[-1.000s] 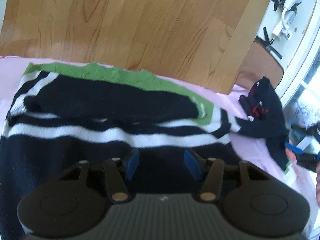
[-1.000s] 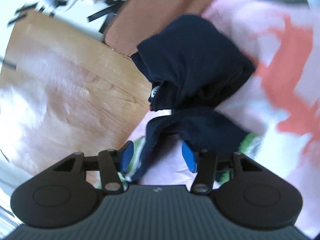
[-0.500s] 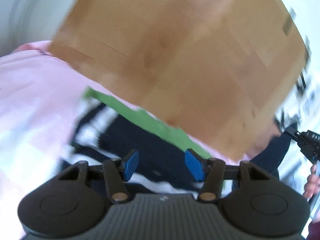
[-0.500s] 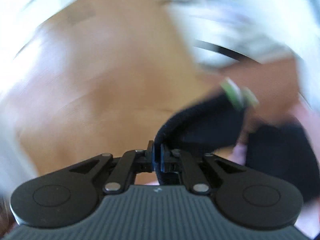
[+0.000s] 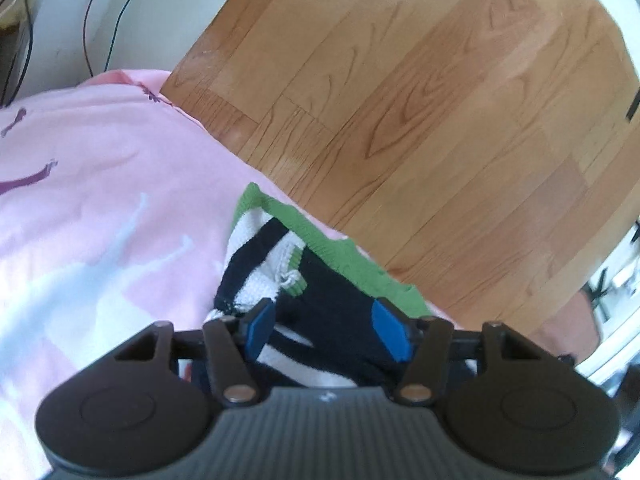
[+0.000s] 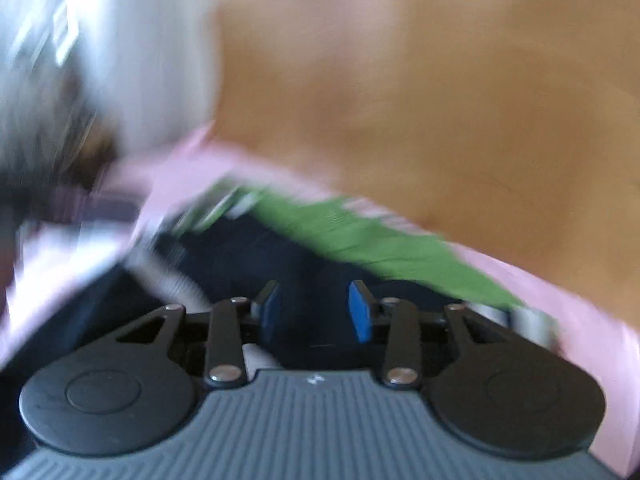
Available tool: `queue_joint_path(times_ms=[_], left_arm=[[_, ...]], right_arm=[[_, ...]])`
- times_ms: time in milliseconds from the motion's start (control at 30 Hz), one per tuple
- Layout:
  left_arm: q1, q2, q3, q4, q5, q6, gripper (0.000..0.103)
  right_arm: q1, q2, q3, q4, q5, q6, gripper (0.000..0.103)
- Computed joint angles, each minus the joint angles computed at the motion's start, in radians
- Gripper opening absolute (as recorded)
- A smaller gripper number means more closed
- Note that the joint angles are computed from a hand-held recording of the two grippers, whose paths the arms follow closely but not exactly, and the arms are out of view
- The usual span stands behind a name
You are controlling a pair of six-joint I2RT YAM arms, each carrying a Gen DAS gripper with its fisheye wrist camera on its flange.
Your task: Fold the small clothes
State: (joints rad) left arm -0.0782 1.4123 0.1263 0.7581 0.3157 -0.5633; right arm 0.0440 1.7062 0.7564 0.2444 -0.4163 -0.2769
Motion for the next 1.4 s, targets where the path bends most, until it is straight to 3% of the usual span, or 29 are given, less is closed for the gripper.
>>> queue_joint_path(times_ms=[33,167,233,300,333,367,400,433,467,567,667,767,867,1033,1267,1400], left_arm=[[-0.011,0.006,0.007,-0.008,-0.013,0.008,0.056],[-0.054,0.067,0.113,-0.137,-0.020,0.001,0.056],[-0.081,0.126,0.191,-0.202,-0.044,0.008,0.056],[-0.109,0.190,0.274,-0.260,-0.084,0.014,0.055],[-0.124,0.222,0.306,-0.269,-0.103,0.016,0.053],[-0.143,0.248,0.334,-0.272,-0.132,0.020,0.049],[-0.167,0.265,0.350,-0.268,-0.174,0.024,0.044],[-0.191,0.268,0.353,-0.264,-0.224,0.025,0.030],[-0.220,0.286,0.344,-0.224,-0.286,0.030,0.025],[-0.280,0.366,0.278,-0.016,-0.379,0.047,0.024],[-0.331,0.362,0.293,-0.047,-0.463,0.123,0.027],[-0.356,0.364,0.296,-0.049,-0.501,0.157,0.030],[-0.397,0.365,0.304,-0.065,-0.564,0.184,0.036],[-0.430,0.368,0.315,-0.082,-0.614,0.196,0.039],[-0.440,0.368,0.317,-0.089,-0.630,0.199,0.042],[-0.440,0.367,0.319,-0.094,-0.628,0.201,0.044]], right_arm=[[-0.052,-0.046,-0.031,0.020,0.037,0.089,0.041],[-0.188,-0.063,-0.001,-0.049,0.168,0.206,0.043],[-0.233,-0.010,0.038,-0.078,0.149,0.251,0.046],[-0.246,0.053,0.074,-0.099,0.112,0.291,0.059],[-0.251,0.079,0.095,-0.119,0.091,0.307,0.059],[-0.242,0.110,0.110,-0.122,0.086,0.324,0.054],[-0.240,0.126,0.137,-0.147,0.097,0.326,0.016],[-0.232,0.133,0.140,-0.133,0.125,0.326,0.010],[-0.234,0.115,0.134,-0.111,0.139,0.332,0.010],[-0.264,0.066,0.064,0.057,0.166,0.368,0.009],[-0.223,0.138,0.090,0.017,0.287,0.290,0.010],[-0.235,0.083,0.018,0.055,0.264,0.326,0.017],[-0.286,-0.056,-0.106,0.057,0.209,0.366,0.027],[-0.399,-0.452,-0.406,-0.005,0.052,0.344,0.031],[-0.507,-1.061,-0.602,-0.390,-0.059,0.271,0.036],[-0.436,-1.241,-0.613,-0.538,0.027,0.262,0.040]])
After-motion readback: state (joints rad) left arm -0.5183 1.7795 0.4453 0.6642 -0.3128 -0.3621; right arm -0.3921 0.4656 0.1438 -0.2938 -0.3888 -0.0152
